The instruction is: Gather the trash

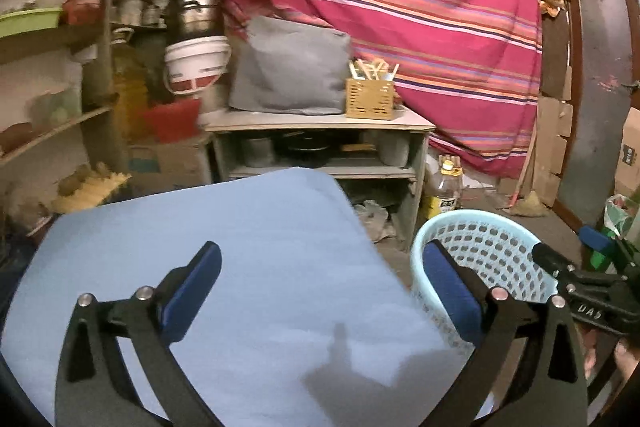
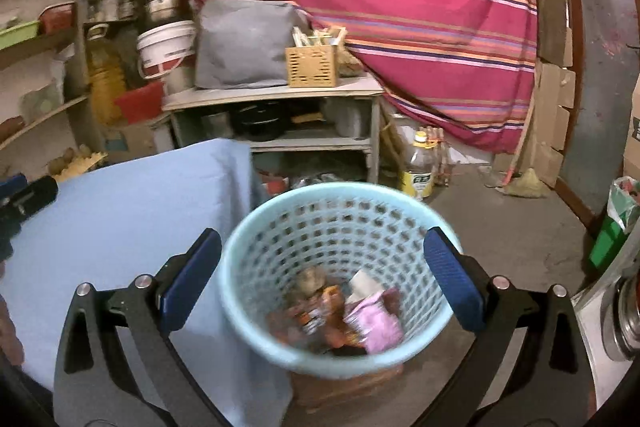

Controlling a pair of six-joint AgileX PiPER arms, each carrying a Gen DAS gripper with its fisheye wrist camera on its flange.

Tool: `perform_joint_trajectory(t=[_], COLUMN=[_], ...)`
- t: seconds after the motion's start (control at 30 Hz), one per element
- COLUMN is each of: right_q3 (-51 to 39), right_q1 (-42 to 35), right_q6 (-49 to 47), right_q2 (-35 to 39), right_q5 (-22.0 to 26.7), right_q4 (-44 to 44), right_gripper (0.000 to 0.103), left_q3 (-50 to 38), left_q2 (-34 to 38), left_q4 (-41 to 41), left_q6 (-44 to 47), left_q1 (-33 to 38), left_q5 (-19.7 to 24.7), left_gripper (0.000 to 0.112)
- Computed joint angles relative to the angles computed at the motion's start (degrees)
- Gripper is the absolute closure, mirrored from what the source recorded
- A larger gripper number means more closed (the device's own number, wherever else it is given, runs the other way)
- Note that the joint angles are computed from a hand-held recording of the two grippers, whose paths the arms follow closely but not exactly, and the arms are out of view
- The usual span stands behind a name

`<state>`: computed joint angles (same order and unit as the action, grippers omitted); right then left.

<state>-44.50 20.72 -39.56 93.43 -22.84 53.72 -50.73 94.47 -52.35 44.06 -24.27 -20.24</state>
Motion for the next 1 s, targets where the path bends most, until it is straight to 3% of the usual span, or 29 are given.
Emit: perform_joint_trajectory(t=[0.1, 0.23, 0.4, 0.47, 0.73, 0.87, 1.0], right_q3=[1.76, 3.03, 4.04, 3.54, 3.34, 3.77, 3.1], right_q1=[7.82, 16.3, 24.14, 27.22, 34.68, 37.0, 39.67], right_q6=[-5.76, -6.79, -3.38, -3.82, 2.32, 8.0, 6.16], right_q2=[-0.5, -0.1, 0.77, 1.91, 5.09, 6.7, 7.77], right_q5=[-5.62, -11.26, -14.63, -16.35, -18.32, -19.99, -22.39], right_q4=[8.41, 13.29, 14.92, 17.07, 15.51, 15.02, 19.21], right_gripper=[0.004, 0.004, 0.004, 0.004, 0.004, 0.004, 0.004], left_q3=[8.11, 17.65, 28.13, 31.88, 41.61, 45.31, 46.97], left_q2=[-6.65, -14.26, -20.04, -22.15, -25.89, -23.16, -21.77], left_q4=[7.02, 11.48, 14.26, 18.99, 30.25, 33.43, 39.07], left_q6=[-7.53, -12.04, -16.18, -21.13, -29.62, -31.17, -35.38], left_q1=[1.71, 3.89, 6.88, 10.31, 19.77, 21.46, 24.37], left_q5=[-1.46, -3.48, -8.8, -8.81, -12.0, -17.75, -19.45], left_gripper=[0.014, 0.014, 0.014, 0.014, 0.014, 0.014, 0.014])
